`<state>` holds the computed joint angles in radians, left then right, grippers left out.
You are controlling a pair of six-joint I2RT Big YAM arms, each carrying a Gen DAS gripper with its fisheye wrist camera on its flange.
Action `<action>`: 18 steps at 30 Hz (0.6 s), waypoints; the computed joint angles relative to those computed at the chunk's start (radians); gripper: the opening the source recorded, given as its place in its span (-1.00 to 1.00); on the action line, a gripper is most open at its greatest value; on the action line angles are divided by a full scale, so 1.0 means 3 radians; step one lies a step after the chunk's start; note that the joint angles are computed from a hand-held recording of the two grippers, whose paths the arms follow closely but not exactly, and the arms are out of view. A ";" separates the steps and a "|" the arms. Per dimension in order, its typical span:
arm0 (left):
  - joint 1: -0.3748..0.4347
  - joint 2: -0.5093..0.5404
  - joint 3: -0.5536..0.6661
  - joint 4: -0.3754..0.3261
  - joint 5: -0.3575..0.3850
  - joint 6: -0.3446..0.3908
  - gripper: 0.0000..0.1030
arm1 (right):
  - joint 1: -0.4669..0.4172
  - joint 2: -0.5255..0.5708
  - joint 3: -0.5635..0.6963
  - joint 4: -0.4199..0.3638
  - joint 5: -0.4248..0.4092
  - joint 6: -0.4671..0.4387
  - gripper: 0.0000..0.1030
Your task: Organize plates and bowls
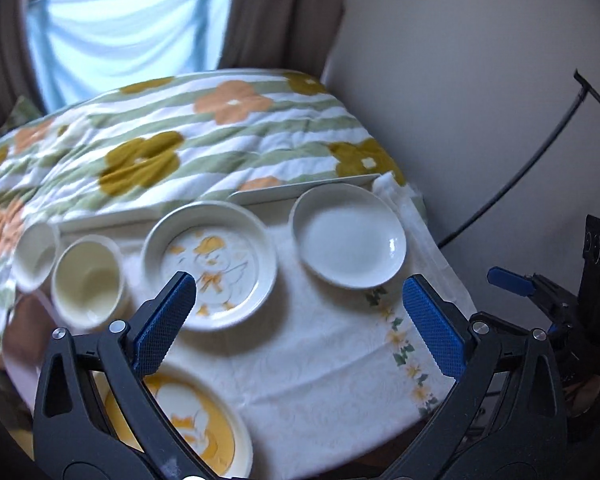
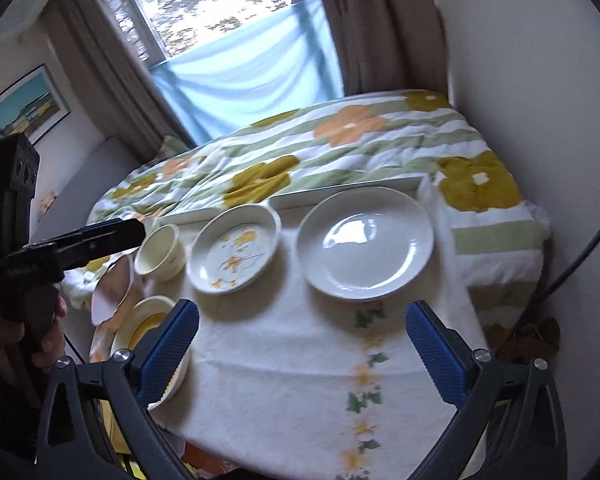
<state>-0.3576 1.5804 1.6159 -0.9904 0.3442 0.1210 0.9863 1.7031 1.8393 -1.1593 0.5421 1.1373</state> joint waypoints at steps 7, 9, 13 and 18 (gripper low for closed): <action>-0.0247 0.0999 0.1141 -0.0484 -0.0003 0.0552 0.99 | -0.0215 -0.0047 -0.0129 -0.0193 -0.0034 0.0582 1.00; -0.0273 0.1308 0.1511 -0.0649 0.0005 0.0709 0.99 | -0.0287 -0.0017 -0.0168 -0.0218 -0.0073 0.0736 1.00; -0.0281 0.2035 0.2434 -0.1214 0.0156 0.1017 0.93 | -0.0455 -0.0014 -0.0430 0.0077 -0.0332 0.1034 1.00; -0.0300 0.2914 0.3641 -0.2042 0.0237 0.1296 0.24 | -0.0554 -0.0017 -0.0745 0.0469 -0.0491 0.1459 0.80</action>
<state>-0.4476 2.4544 2.7082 -1.6029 0.4153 0.5097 0.8200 1.6979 1.6159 -1.0186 0.3948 1.5751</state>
